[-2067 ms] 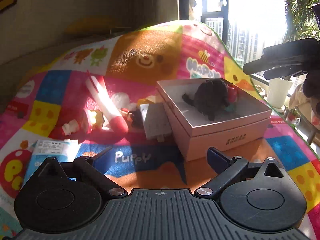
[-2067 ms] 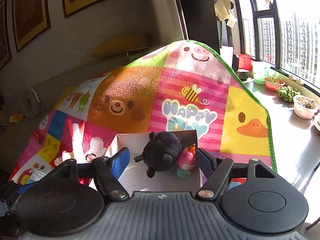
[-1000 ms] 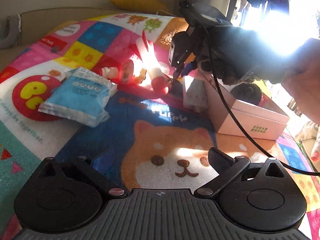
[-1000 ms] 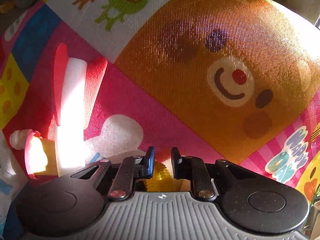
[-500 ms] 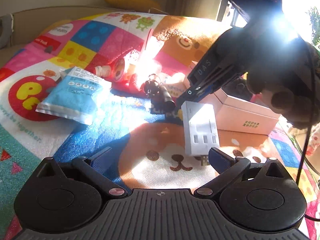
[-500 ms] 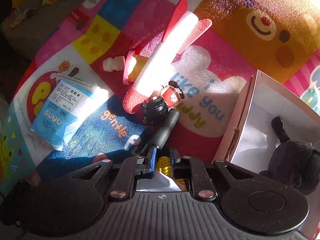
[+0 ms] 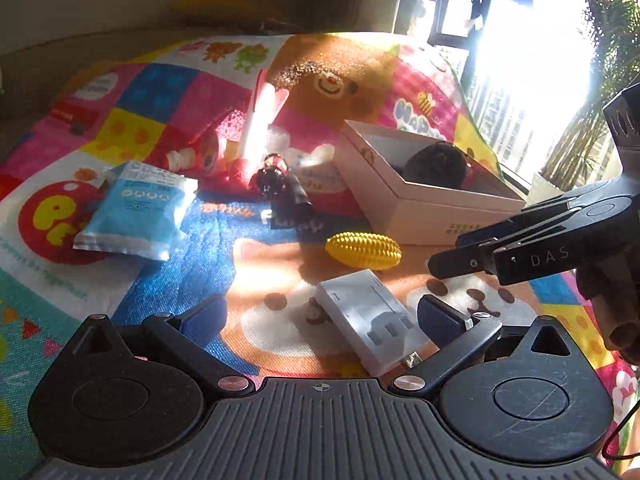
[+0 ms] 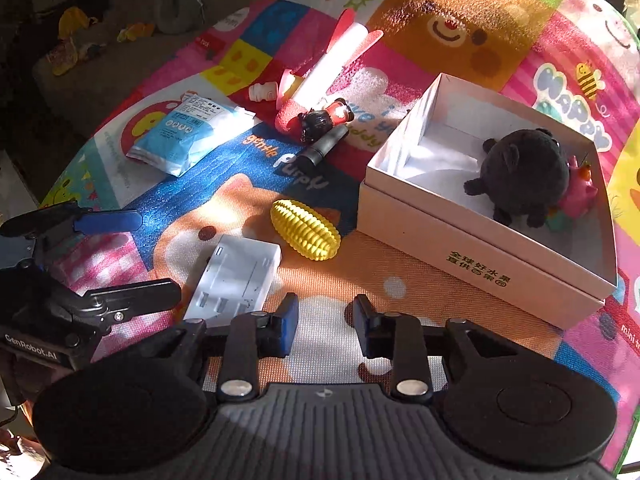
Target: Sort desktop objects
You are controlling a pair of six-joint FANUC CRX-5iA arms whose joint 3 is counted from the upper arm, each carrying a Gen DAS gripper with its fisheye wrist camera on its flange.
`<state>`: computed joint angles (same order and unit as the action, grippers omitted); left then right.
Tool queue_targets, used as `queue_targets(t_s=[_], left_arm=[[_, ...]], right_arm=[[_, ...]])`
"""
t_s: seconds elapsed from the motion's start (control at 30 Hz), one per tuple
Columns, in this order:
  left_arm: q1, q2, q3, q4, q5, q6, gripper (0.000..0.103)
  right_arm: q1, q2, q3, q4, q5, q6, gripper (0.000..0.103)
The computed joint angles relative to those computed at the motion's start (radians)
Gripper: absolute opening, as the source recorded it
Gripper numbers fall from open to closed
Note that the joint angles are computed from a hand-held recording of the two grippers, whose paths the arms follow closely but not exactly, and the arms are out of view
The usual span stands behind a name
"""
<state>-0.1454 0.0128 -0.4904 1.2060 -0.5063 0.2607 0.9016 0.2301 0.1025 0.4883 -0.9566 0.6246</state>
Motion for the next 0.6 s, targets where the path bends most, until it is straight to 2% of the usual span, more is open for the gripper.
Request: queue_targets(t_s=[0.03,0.07,0.1,0.2,0.4,0.43,0.47,0.5,0.53,0.57,0.6], left_arm=[[0.002,-0.004,0.003,-0.031,0.012,0.033,0.103],[0.007,-0.007,0.008,-0.065,0.017,0.068,0.103],[0.016,-0.01,0.014,-0.108,0.023,0.112,0.103],[0.036,-0.02,0.025,-0.184,0.032,0.183,0.103],[0.044,-0.035,0.026,-0.221,0.009,0.197,0.103],[0.043,-0.034,0.028,-0.23,0.002,0.2,0.103],[0.042,-0.032,0.03,-0.239,-0.005,0.203,0.103],[0.04,-0.031,0.033,-0.246,-0.013,0.203,0.103],[0.038,-0.03,0.034,-0.254,-0.023,0.2,0.103],[0.036,-0.028,0.036,-0.26,-0.03,0.198,0.103],[0.033,-0.026,0.039,-0.268,-0.038,0.198,0.103]], right_arm=[[-0.001,-0.01,-0.045,0.07,0.054,-0.061,0.052],[-0.003,-0.011,-0.071,0.12,0.086,-0.103,0.056],[-0.008,-0.004,-0.09,0.174,0.122,-0.149,0.056],[-0.026,0.038,-0.083,0.225,0.192,-0.202,0.056],[-0.035,0.136,-0.035,0.309,0.188,-0.236,0.054],[-0.035,0.144,-0.029,0.307,0.18,-0.234,0.045],[-0.035,0.149,-0.022,0.301,0.17,-0.23,0.028],[-0.035,0.154,-0.013,0.285,0.155,-0.225,0.022],[-0.036,0.15,-0.014,0.271,0.152,-0.227,0.011],[-0.036,0.136,-0.029,0.266,0.155,-0.244,0.006],[-0.035,0.12,-0.048,0.27,0.159,-0.259,0.006]])
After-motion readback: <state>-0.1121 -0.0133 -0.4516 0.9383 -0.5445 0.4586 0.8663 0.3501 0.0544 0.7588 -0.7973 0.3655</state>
